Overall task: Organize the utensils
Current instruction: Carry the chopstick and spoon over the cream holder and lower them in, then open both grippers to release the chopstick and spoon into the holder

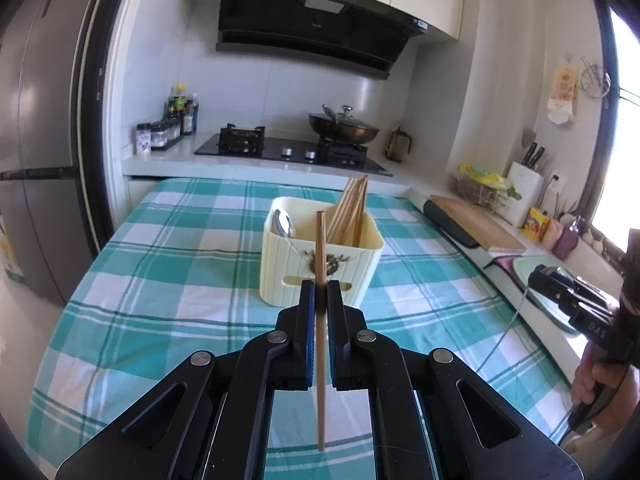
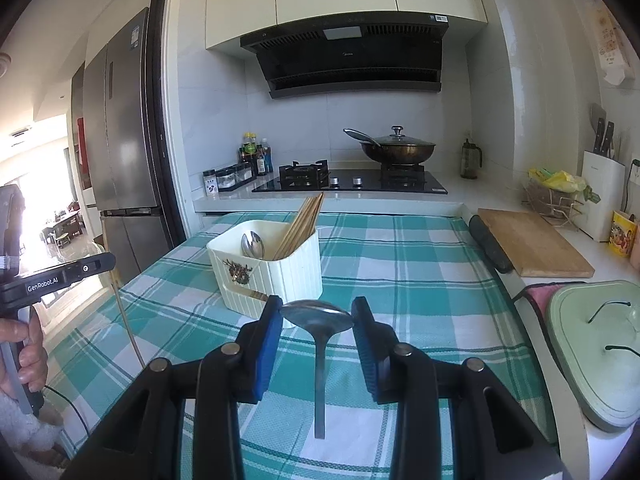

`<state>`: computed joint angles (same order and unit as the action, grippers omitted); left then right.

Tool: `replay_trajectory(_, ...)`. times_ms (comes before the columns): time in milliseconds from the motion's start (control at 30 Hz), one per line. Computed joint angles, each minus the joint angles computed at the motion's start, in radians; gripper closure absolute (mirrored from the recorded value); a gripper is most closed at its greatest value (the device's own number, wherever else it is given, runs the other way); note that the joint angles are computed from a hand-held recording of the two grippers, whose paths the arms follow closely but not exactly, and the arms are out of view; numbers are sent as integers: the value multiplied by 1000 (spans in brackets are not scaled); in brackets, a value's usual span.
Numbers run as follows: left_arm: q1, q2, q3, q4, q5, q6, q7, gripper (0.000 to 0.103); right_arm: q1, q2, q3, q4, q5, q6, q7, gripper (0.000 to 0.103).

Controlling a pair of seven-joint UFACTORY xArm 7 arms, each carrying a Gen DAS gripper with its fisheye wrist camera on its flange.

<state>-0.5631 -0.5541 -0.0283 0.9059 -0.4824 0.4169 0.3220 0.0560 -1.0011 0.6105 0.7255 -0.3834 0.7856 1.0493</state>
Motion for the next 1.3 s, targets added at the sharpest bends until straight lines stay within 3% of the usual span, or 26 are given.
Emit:
replay_trajectory(167,-5,14,15,31,-5,22,16,99,-12,46,-17,40,-12,-26,-32,67)
replay_trajectory(300,-13,62,42,131,-37,67,56,99,-28,101,-42,86,-22,-62,-68,67)
replay_trajectory(467,10,224,57,398,-104,162,91,99,-77,208,-93,186,-42,-147,-121,67)
replay_trajectory(633,89,441,-7,694,-71,156,36,99,-171,354,-109,335,-94,-236,-137,67)
replay_trajectory(800,131,649,-86,926,40,108,-67,99,-244,522,-98,469,-174,-323,-94,67)
replay_trajectory(900,135,756,-114,1017,132,112,-143,99,-232,621,-112,509,-214,-343,-65,67)
replay_trajectory(1000,139,847,-137,1086,200,175,-208,99,-181,712,-150,516,-199,-338,-69,67)
replay_trajectory(1300,128,978,-150,1127,327,345,-274,98,-43,856,-294,454,-102,-303,-90,67)
